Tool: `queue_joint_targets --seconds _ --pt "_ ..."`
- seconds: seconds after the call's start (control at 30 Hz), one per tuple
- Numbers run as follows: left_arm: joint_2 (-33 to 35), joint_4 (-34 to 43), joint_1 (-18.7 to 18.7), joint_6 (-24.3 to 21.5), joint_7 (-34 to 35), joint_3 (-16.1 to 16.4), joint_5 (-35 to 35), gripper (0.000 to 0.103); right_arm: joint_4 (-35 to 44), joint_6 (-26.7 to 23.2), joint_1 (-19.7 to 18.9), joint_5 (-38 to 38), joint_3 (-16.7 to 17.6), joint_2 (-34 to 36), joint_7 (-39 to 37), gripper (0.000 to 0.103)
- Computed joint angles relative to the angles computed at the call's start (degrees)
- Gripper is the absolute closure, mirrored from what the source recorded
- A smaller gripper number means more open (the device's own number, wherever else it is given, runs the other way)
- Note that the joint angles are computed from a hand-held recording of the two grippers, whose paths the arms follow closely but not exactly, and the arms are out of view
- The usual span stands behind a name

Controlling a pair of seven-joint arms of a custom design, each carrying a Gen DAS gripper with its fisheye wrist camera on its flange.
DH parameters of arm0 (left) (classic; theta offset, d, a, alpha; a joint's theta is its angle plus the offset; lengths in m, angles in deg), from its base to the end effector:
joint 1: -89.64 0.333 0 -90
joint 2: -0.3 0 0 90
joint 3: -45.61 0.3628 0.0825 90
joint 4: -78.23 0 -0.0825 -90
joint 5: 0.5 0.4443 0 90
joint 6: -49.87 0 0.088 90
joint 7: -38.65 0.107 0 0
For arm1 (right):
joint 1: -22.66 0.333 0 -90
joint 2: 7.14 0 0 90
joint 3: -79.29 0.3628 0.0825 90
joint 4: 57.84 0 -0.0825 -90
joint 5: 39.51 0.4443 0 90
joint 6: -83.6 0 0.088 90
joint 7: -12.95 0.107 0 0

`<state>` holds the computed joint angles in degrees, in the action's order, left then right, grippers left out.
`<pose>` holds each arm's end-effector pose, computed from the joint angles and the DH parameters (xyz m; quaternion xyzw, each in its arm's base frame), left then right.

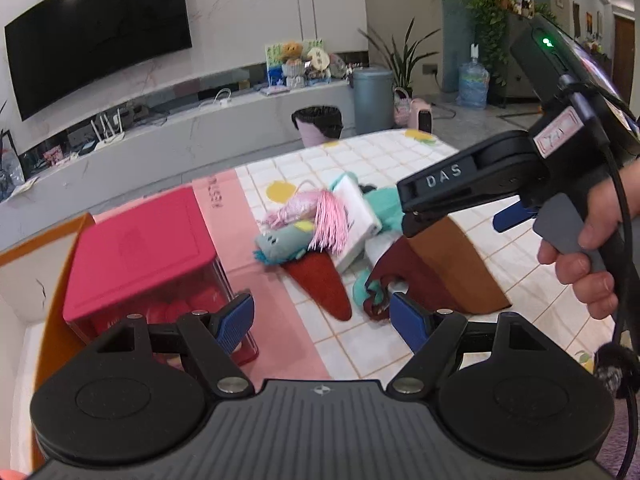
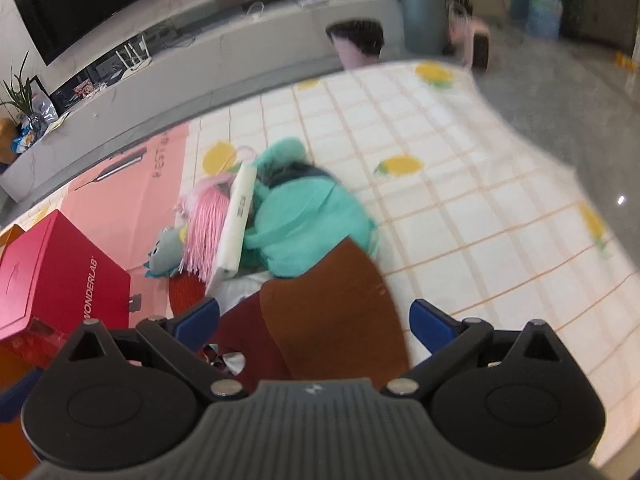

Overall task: Organize soft objects
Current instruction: 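Grasp the brown plush with the right gripper and lift it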

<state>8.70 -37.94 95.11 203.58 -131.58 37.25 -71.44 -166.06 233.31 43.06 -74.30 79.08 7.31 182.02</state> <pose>0.6648 -0.0007 0.4280 -0.3522 0.8275 -0.3754 0.2240 0.6656 0.2583 0.4347 -0.4568 0.8358 -0.1887 0.2390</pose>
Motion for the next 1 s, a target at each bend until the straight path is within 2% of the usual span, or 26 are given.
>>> queue_joint_targets --seconds 0.2,0.33,0.37,0.4,0.47,0.5,0.57,0.63,0.7,0.77,0.9,0.93,1.0 --pt "0.37 -0.01 0.0 0.38 -3.52 0.09 3.41 0.012 3.54 -3.53 -0.88 4.72 0.62 3.39 -4.61 0.005" --pt "0.07 -0.29 0.43 0.02 -3.84 0.16 3.79 0.012 2.97 -2.76 -1.59 8.2 0.46 3.98 -5.15 0.016" --pt "0.04 -0.32 0.48 0.02 -3.87 0.19 3.87 0.012 2.28 -1.45 -1.88 8.97 0.49 3.86 -5.23 0.024" --pt "0.05 -0.29 0.55 -0.02 -3.92 0.24 3.95 0.012 1.71 -0.54 -2.31 10.11 0.69 3.77 -5.83 0.038" --pt "0.26 0.03 0.57 0.03 -5.12 0.41 5.0 0.012 0.71 -0.25 -2.25 10.92 0.44 3.03 -5.48 0.047" --pt "0.35 0.15 0.55 0.09 -5.98 0.48 5.83 0.012 0.01 0.58 -2.45 11.53 0.52 2.51 -5.51 0.056" --pt "0.33 0.12 0.73 -0.01 -6.48 0.5 6.86 0.012 -0.28 -0.25 -2.27 11.37 0.47 1.84 -6.16 0.066" --pt "0.42 0.08 0.86 0.41 -6.49 0.44 7.19 0.012 -0.23 -1.67 -1.82 10.25 0.22 1.43 -6.02 0.07" --pt "0.48 0.05 0.84 0.81 -7.39 0.45 8.27 0.012 -1.02 -0.89 -2.12 10.79 0.44 0.77 -5.83 0.079" --pt "0.37 -0.07 1.0 0.77 -8.04 0.46 8.96 0.012 -0.63 -3.46 -1.77 10.02 0.44 0.31 -6.06 0.078" --pt "0.42 -0.04 1.11 1.19 -8.39 0.4 9.96 0.012 3.3 -19.23 0.98 2.6 0.11 0.56 -6.57 0.075" --pt "0.44 -0.04 1.16 1.48 -8.22 0.33 9.92 0.012 2.63 -20.14 0.76 2.64 0.22 -0.01 -5.81 0.075" --pt "0.54 0.0 1.2 1.88 -8.33 0.28 10.15 0.012 -0.43 -17.6 -0.5 4.27 0.43 -2.0 -2.9 0.076"
